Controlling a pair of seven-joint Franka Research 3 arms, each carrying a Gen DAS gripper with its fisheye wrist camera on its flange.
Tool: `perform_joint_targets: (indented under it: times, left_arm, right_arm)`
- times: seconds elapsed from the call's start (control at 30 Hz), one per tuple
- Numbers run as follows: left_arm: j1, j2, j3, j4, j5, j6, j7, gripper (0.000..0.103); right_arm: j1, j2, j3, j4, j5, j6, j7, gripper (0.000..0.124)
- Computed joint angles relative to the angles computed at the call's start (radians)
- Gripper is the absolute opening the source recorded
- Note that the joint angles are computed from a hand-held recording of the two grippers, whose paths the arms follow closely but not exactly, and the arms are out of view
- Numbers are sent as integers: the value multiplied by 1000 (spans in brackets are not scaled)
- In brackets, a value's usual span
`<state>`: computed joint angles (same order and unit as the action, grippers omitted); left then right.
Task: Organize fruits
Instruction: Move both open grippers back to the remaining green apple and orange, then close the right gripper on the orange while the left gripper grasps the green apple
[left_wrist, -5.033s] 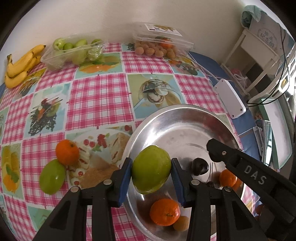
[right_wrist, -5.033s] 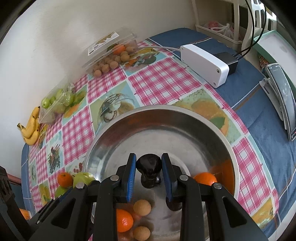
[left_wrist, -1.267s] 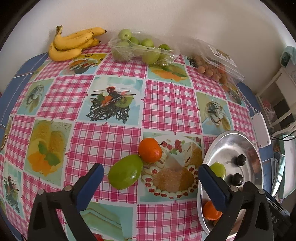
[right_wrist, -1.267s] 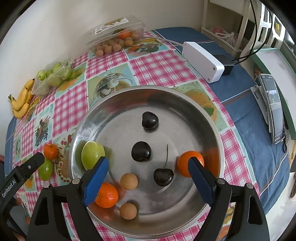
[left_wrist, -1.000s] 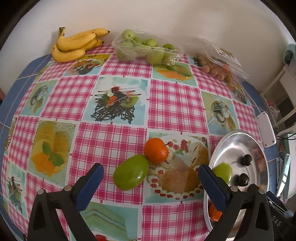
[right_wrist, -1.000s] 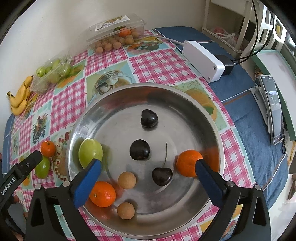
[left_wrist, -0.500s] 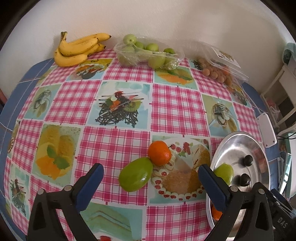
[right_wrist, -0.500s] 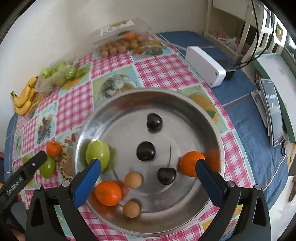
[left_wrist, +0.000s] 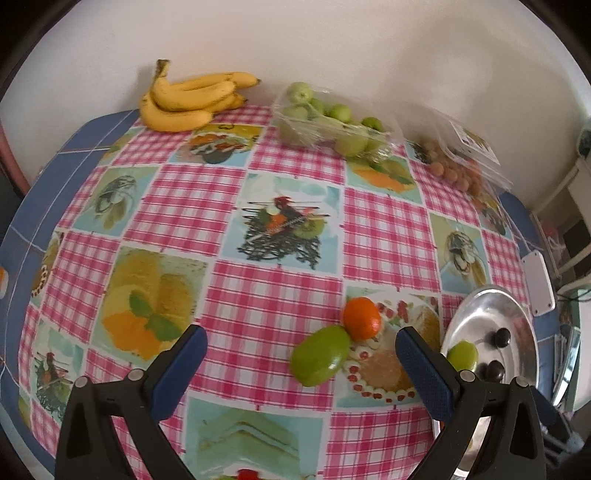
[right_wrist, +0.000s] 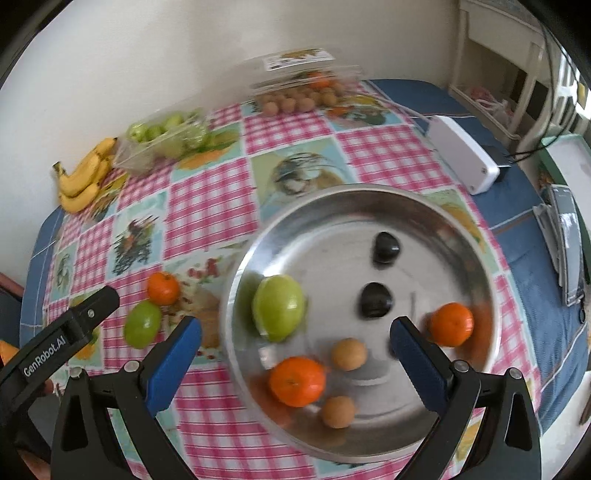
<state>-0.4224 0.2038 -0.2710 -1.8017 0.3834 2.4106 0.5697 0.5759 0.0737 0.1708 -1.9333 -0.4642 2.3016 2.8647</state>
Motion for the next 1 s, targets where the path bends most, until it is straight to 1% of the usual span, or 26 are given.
perform_joint_targets:
  times: [0.17,0.27,0.4,0.7,0.87,1.0]
  left_arm:
    - [27,-48,12,-53,-14,13,-23,103]
    - [46,-74,16,-85,-20,10,-28,103]
    - [72,-102,21,-120,-36,2,-29,103]
    - [114,-151,28,-182,-51,-1,-44,103]
    - [122,-147,23,-187,-70,10,-33,103]
    - [119,-128,18,-177,-89,30,-3,103]
  right_arm:
    - [22,60,4,73,25,-2,-39,102]
    - [46,97,-3,122,25,-17,-58,102]
    - [74,139,-16,170,41,-7,-74,102]
    - [137,248,-45,305,86,-36,-143,102]
    - [154,280,-64,341,109,-53,-171,102]
    - [159,272,-76,328,109,-55,-160,102]
